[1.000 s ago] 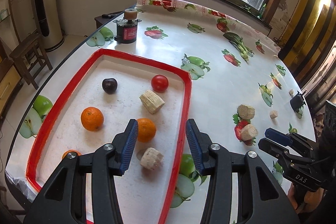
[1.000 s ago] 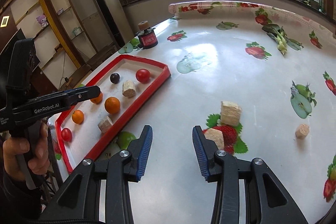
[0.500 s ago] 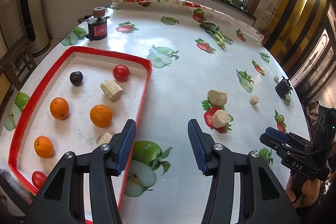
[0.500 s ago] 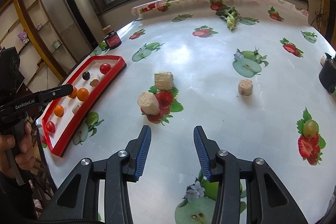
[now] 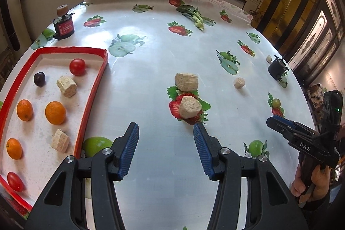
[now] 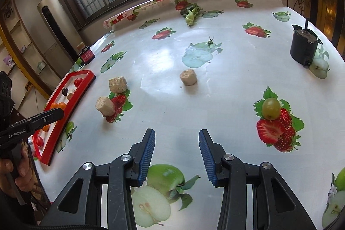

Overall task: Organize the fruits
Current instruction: 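Move both open grippers toward the beige blocks and green grape, then grasp a beige block with the left gripper while the right gripper grasps the green grape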

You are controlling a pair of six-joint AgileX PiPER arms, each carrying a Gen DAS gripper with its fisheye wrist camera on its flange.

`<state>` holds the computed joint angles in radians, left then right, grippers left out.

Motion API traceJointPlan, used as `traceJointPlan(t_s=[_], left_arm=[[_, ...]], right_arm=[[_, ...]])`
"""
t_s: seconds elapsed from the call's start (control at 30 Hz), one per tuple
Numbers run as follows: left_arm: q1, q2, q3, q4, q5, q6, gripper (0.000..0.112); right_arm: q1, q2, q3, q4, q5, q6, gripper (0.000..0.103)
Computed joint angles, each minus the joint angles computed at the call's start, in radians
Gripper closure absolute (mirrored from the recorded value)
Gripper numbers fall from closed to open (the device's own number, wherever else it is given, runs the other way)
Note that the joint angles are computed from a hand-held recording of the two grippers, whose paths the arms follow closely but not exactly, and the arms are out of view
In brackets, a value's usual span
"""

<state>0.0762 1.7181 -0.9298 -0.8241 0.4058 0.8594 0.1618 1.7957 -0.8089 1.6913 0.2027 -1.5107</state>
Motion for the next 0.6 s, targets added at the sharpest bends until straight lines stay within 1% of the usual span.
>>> traceJointPlan(t_s=[0.3, 0.5, 0.57, 0.6], left_arm=[[-0.057, 0.050, -0.042, 0.023, 0.001, -0.045, 0.061], [-0.090, 0.111, -0.087, 0.038, 0.008, -0.073, 0.061], [-0.097, 0.132, -0.104, 0.032, 0.011, -0.074, 0.061], [-0.103, 0.142, -0.114, 0.039, 0.010, -0.084, 0.061]], right_arm=[[-0.125, -0.009, 0.018, -0.007, -0.002, -0.034, 0.059], [-0.161, 0.031, -0.021, -0.021, -0.033, -0.036, 0.059], [-0.154, 0.057, -0.048, -0.032, -0.064, -0.028, 0.059], [-0.151, 0.069, -0.063, -0.052, -0.077, -0.010, 0.056]])
